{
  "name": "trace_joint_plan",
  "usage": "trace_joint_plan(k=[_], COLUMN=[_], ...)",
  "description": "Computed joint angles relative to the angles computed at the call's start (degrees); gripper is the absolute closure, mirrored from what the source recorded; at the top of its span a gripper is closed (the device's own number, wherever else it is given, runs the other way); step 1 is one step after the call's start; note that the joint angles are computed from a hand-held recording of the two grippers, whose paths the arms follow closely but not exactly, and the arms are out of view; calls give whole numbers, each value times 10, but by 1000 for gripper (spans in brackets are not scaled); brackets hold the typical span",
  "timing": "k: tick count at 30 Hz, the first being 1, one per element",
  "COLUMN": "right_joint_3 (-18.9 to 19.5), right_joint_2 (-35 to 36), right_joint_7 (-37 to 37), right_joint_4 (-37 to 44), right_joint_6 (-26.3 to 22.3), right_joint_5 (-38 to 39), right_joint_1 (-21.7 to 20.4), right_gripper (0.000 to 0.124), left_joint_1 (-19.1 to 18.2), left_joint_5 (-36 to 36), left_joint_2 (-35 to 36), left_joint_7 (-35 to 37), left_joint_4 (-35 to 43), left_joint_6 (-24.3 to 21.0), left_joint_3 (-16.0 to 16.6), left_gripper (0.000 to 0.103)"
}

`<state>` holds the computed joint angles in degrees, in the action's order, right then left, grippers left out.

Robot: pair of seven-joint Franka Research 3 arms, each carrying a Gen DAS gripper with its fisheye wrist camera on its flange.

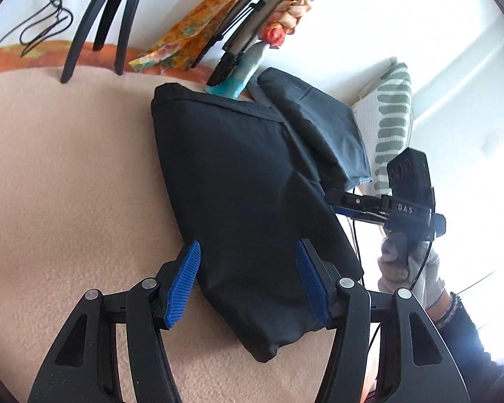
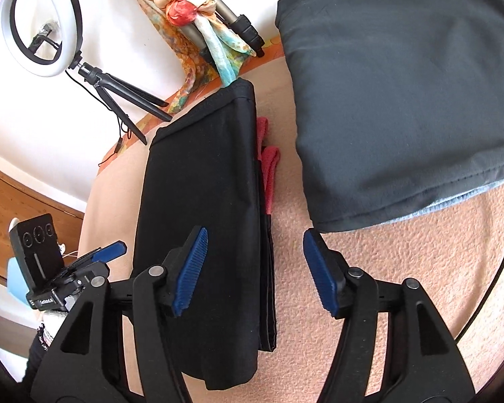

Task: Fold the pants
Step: 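Lift the folded trousers with both grippers and carry them toward the clothes stack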

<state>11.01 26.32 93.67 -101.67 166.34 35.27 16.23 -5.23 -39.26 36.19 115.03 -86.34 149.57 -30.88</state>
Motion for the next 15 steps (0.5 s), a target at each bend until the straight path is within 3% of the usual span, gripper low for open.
trace_joint_plan(k=[2,6,9,14,15], right_joint_3=[42,74,118,142,149], right_joint_2=[4,15,24,37,43], right_joint_7=[-49,-114,-210,-325,-349], right_joint_4=[-4,-1,4,23,30], right_joint_6=[9,11,15,-12,-23], right_joint_5=[49,120,207,305,331], right_joint_1=[-35,-64,-100,-121,-127], right_gripper=[62,62,62,62,67], left_joint_1=[0,0,2,1,-1], left_joint_5=[-5,-16,-18,-12,-9], left_joint_2=[14,48,66,82,85], left_joint_7=[-11,-33,-37,-20,-18], left_joint_4=[14,46,63,81,86], left_joint_6=[-8,-15,-25,-28,-31], left_joint_3=[0,-4,-10,-16,-16], left_gripper=[45,45,45,45,45])
